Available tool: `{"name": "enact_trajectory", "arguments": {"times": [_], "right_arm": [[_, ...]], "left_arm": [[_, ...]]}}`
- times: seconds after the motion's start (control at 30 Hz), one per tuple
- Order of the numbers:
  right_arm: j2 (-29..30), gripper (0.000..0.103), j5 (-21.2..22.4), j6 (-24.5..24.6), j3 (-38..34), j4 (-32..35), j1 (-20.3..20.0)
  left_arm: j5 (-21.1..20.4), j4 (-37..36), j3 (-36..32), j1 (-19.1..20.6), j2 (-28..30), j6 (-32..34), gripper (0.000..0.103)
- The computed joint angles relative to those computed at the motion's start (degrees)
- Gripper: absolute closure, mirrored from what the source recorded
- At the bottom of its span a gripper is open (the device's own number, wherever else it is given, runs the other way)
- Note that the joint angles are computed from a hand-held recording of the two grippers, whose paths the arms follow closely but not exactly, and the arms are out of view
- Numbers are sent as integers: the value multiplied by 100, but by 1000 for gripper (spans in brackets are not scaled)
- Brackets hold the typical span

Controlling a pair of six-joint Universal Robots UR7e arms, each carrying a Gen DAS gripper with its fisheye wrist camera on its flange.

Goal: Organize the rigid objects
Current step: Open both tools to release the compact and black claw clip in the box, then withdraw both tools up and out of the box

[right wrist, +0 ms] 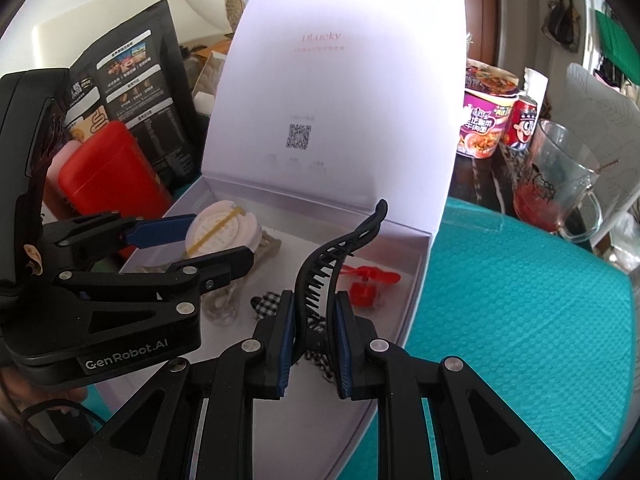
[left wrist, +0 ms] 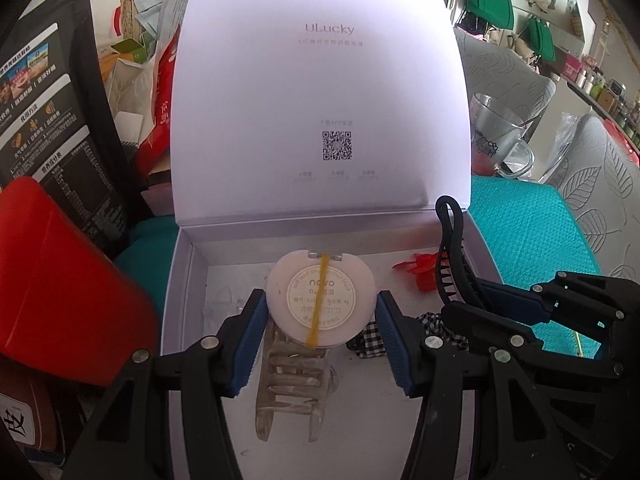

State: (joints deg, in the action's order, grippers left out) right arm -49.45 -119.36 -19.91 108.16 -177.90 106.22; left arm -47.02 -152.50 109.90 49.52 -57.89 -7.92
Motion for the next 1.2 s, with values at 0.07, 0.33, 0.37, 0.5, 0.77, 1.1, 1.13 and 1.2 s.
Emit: {"name": "enact_trajectory", "arguments": {"times": [0.07, 0.33, 0.37, 0.5, 0.77, 1.1, 1.13, 1.2], "right_arm": [[13, 84, 1, 9, -15, 44, 4], [35, 82, -77, 65, -41, 80, 29], [39, 76, -115, 68, -47, 90, 37], [-12, 67, -169, 112, -22, 128, 48], [-67, 67, -225, 64, 47, -46, 101], [-71, 67, -247, 14, 97, -235, 174], [-77, 67, -256, 1, 103, -258, 183], [-85, 67, -288, -11, 114, -315, 209]], "left_arm": [[44, 58, -24, 5, 26, -24, 48], [257, 296, -94, -37, 58, -205, 48], [338, 318, -94, -60, 60, -231, 48], [447, 329, -81, -110, 29, -349, 32], [414, 119, 35, -213, -124, -287, 28], [429, 4, 124, -297, -250, -228, 28], [423, -6, 133, -304, -265, -225, 28], [417, 22, 141, -324, -294, -253, 28]]}}
